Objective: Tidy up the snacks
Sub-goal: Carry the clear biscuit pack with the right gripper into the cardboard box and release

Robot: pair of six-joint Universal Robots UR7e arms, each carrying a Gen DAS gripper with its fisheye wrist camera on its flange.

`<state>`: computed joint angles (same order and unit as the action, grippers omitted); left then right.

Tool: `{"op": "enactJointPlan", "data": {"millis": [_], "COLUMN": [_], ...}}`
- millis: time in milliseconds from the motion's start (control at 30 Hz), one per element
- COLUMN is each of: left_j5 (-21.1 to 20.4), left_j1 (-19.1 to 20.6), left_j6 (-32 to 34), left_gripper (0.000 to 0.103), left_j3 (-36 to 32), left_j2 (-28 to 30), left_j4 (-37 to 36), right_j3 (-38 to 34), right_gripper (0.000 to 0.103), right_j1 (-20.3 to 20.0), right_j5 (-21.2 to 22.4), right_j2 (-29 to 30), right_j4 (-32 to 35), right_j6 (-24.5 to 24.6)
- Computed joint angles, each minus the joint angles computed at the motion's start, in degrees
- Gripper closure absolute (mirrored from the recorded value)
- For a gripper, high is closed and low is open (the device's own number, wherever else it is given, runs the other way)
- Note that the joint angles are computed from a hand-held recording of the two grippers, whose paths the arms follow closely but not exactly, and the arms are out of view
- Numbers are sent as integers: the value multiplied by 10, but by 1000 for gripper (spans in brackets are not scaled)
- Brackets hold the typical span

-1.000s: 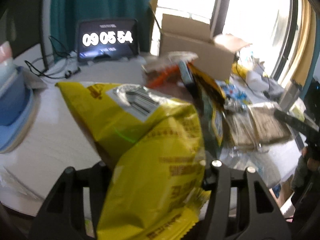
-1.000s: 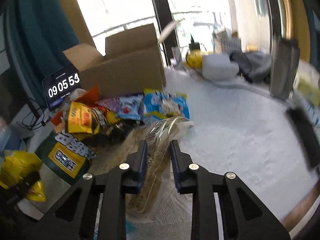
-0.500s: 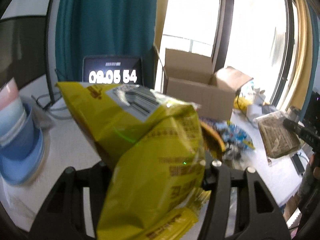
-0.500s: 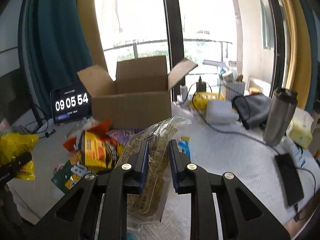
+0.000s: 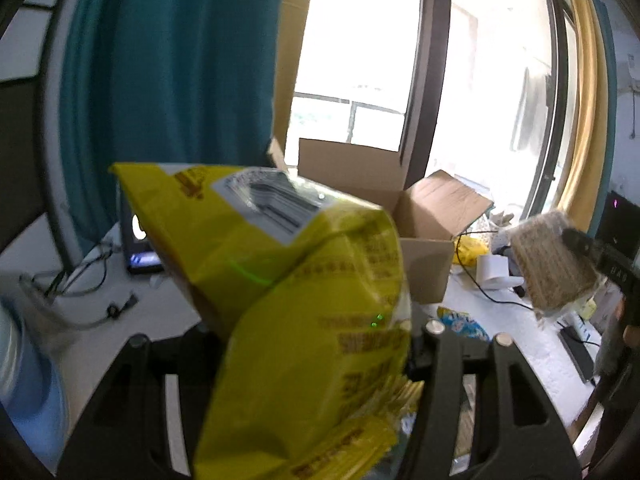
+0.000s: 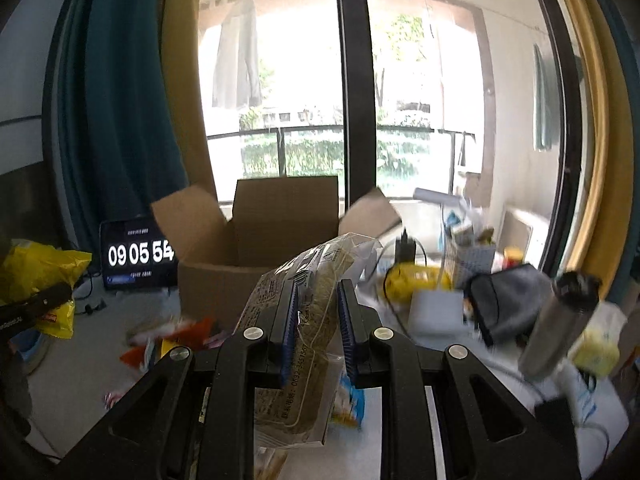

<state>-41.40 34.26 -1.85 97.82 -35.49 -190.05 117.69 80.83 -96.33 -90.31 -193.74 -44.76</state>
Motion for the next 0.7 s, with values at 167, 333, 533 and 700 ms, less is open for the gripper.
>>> {"op": "enactJointPlan", "data": {"millis": [167,333,533,700], "left_j5": [-52,-78,-106,-106], "left_j1": [29,49,72,91], "left_j6": [42,88,164,173], "left_gripper": [44,43,43,43], "left_j3": [-85,-177,-330,-483], "left_j2": [27,71,145,222], "left_j4": [48,71,128,194], "right_j3": [-68,-130,-234,-316], "right_gripper": [81,81,81,81], "right_j1": [18,28,35,36], "right_j5": [4,11,9,10], "right_j2": [42,83,155,212], "right_j4": [12,19,41,67], "right_j6": [-15,-25,-26,-17]}}
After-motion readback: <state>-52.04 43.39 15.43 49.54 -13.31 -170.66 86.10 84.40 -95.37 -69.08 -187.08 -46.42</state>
